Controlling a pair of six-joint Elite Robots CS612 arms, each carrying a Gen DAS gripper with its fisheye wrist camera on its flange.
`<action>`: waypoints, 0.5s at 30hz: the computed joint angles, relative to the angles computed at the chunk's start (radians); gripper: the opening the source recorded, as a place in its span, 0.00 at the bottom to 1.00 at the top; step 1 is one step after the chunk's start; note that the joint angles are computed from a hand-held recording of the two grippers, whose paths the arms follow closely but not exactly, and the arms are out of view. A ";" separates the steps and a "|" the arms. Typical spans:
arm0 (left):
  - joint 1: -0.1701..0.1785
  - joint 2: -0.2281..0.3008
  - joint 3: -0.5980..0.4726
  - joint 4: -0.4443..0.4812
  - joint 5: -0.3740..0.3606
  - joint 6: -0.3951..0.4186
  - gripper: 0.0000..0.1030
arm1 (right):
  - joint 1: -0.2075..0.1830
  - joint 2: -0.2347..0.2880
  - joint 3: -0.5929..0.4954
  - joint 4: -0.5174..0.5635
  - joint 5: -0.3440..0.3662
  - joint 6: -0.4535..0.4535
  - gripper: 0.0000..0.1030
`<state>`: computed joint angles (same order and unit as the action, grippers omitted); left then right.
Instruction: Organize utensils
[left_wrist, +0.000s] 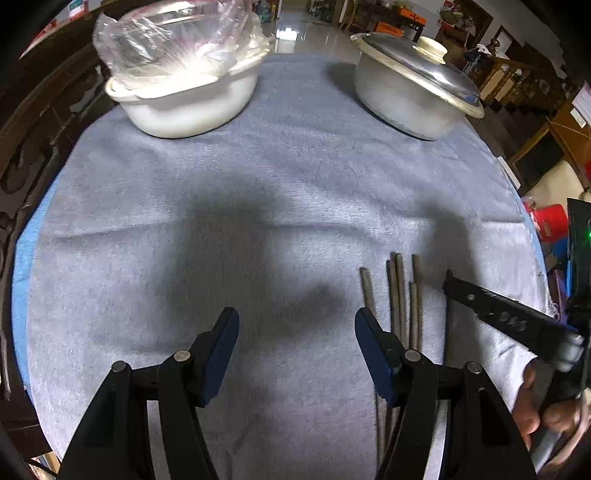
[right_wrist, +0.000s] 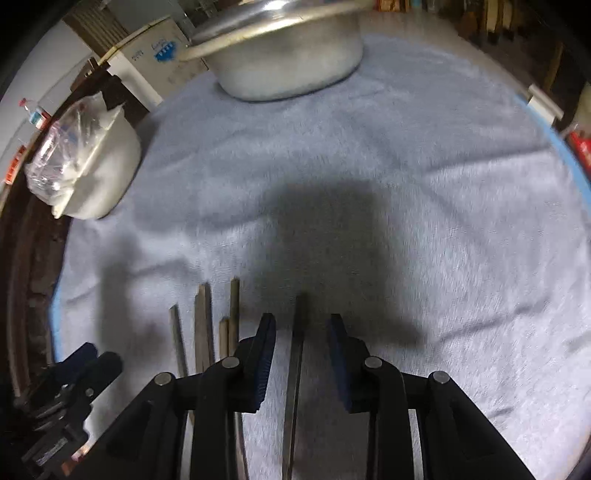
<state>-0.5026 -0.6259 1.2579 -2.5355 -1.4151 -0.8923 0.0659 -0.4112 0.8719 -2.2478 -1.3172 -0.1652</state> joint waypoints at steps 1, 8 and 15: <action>0.004 0.004 -0.010 0.007 -0.017 0.000 0.64 | 0.007 0.001 -0.003 -0.005 -0.029 -0.009 0.31; 0.015 0.050 -0.096 0.064 -0.080 -0.022 0.64 | 0.016 -0.016 0.045 -0.082 -0.108 -0.063 0.10; 0.019 0.097 -0.169 0.117 -0.114 -0.051 0.61 | -0.011 -0.031 0.077 -0.105 -0.072 -0.081 0.08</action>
